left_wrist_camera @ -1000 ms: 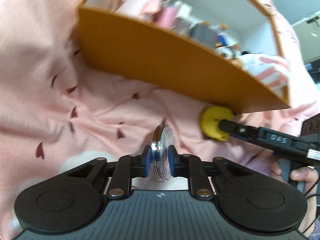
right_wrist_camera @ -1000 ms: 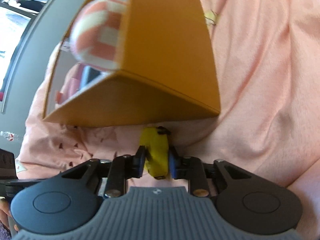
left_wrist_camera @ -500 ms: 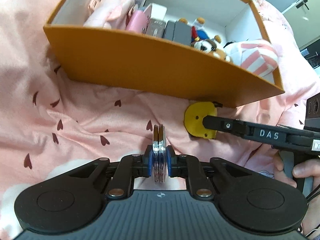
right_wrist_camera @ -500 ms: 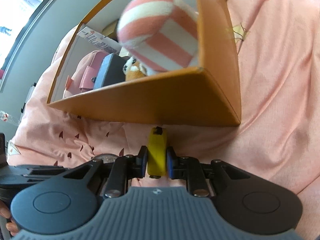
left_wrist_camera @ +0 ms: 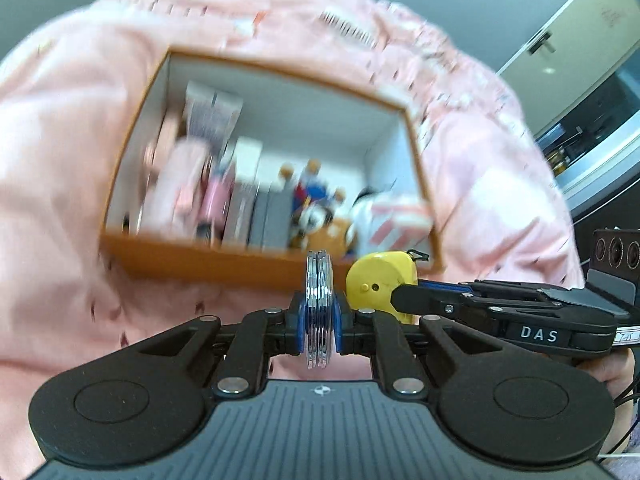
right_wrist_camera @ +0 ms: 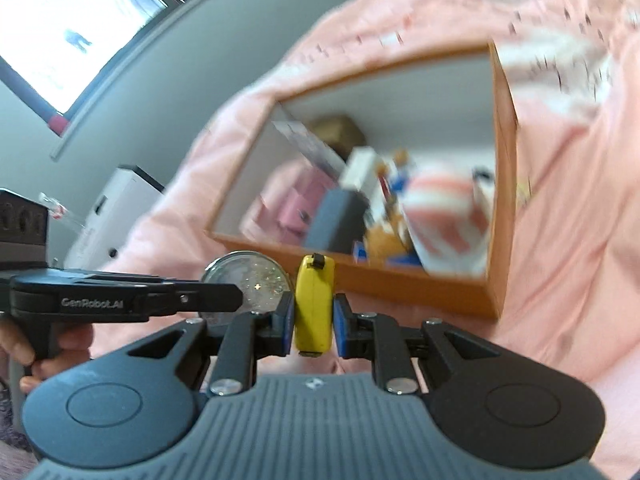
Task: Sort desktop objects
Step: 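Carry the compact mirror and the tape measure over the box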
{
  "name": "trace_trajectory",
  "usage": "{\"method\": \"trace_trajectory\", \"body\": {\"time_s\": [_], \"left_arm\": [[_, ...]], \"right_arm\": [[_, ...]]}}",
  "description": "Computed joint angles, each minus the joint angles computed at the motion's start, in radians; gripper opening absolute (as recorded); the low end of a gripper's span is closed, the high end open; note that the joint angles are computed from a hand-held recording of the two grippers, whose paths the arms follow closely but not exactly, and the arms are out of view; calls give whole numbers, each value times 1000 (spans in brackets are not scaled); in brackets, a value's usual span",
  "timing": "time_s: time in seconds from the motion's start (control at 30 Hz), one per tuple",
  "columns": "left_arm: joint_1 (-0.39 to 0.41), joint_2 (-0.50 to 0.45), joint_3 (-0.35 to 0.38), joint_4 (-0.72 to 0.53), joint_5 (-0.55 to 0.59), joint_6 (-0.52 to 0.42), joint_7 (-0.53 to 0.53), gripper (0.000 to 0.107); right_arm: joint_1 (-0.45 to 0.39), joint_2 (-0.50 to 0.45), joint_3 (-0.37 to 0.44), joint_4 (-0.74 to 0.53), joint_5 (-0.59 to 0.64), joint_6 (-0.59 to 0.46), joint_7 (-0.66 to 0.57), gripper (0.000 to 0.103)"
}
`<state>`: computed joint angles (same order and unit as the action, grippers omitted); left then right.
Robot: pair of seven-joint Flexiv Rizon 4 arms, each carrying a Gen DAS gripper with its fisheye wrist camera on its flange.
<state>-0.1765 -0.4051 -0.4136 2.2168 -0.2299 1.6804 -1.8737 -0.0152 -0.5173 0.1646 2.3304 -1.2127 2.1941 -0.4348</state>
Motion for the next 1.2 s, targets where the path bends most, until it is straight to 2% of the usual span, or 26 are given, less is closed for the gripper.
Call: {"method": "trace_trajectory", "body": {"time_s": [0.13, 0.23, 0.37, 0.43, 0.53, 0.6, 0.63, 0.83, 0.97, 1.07, 1.2], "left_arm": [[-73, -2, 95, -59, 16, 28, 1, 15], [-127, -44, 165, -132, 21, 49, 2, 15], [-174, -127, 239, -250, 10, 30, 10, 15], [-158, -177, 228, -304, 5, 17, 23, 15], [-174, -248, 257, -386, -11, -21, 28, 15], [-211, -294, 308, -450, -19, -56, 24, 14], [-219, -312, 321, -475, -17, -70, 27, 14], [-158, -412, 252, -580, -31, -137, 73, 14], [-119, -458, 194, -613, -43, -139, 108, 14], [-128, -484, 201, -649, -54, -160, 114, 14], [-129, -507, 201, -674, -54, -182, 136, 14]], "right_arm": [[4, 34, -7, -29, 24, 12, -21, 21], [28, 45, -13, -62, 80, -18, -55, 21], [26, -4, 5, -166, 92, -106, -31, 21], [20, -43, 25, -231, 84, -176, -15, 21], [-56, -131, 120, -342, -6, -288, 34, 21], [-144, -206, 250, -413, -58, -410, 26, 21], [-158, -233, 287, -437, -48, -458, -2, 21], [-139, -301, 353, -517, 46, -632, -164, 21], [-94, -283, 298, -523, 68, -651, -207, 21], [-87, -279, 300, -521, 106, -667, -264, 21], [-6, -240, 199, -510, 94, -657, -269, 20]]}}
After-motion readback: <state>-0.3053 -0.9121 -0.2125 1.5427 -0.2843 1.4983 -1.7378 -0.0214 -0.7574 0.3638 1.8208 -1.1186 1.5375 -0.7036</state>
